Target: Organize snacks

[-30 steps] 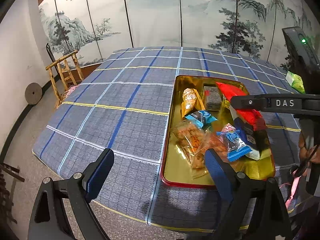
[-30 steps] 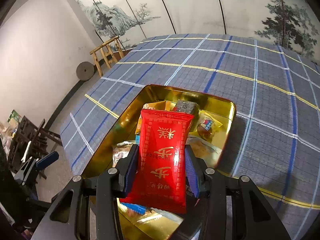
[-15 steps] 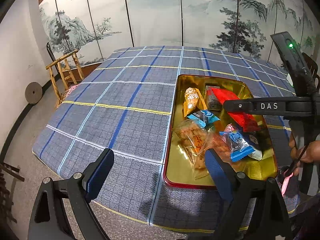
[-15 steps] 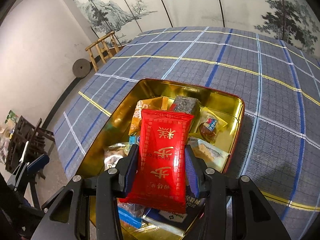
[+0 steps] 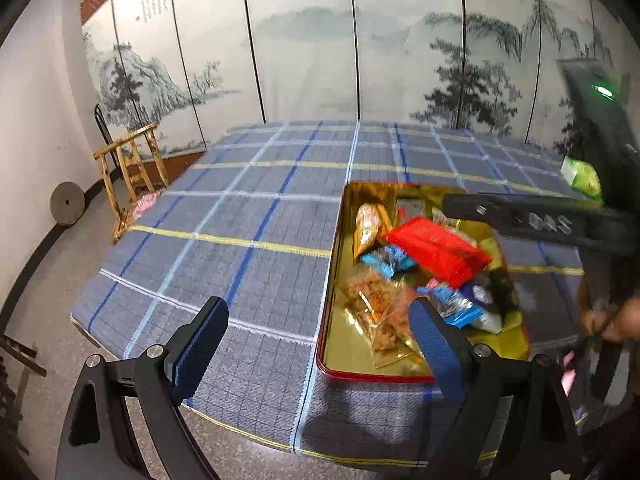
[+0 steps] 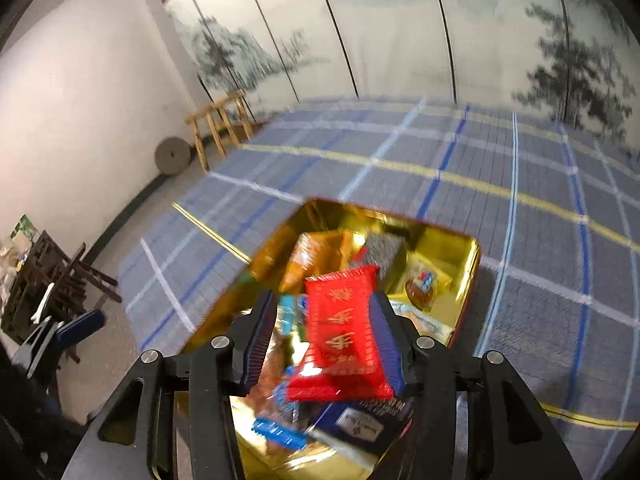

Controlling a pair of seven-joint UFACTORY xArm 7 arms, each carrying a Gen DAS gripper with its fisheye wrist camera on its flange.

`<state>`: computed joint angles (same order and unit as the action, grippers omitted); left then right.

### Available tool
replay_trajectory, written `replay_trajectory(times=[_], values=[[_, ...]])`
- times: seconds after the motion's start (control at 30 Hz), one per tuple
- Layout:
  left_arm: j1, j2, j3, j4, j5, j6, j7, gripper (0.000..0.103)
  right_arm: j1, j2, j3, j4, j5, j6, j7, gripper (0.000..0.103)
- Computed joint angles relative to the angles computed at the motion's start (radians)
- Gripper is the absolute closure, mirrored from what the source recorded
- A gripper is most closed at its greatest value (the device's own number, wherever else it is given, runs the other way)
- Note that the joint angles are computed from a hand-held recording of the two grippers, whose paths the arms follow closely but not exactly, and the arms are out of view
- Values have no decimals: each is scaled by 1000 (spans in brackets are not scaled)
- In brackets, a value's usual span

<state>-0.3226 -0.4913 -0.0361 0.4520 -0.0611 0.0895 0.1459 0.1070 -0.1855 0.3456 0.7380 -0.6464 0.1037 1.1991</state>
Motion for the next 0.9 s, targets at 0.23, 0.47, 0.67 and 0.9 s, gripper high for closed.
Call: replay_trajectory(times=[0.23,0.47,0.67,0.9], values=[[-33,-151,12,-76,6,-65,-22,13,-140,-361,235,-125,-166,96,234,32],[34,-280,-77,-112,33,-59,-106,3,-114,-597,316,-179,-56,230,201,17],[24,-357,-72,-118,55,-18,-136,1,-132,-723,404,-188,6,312,180,11],[20,-429,-80,-135,70,6,-158,1,-155,-815,467,-181,50,341,150,4]])
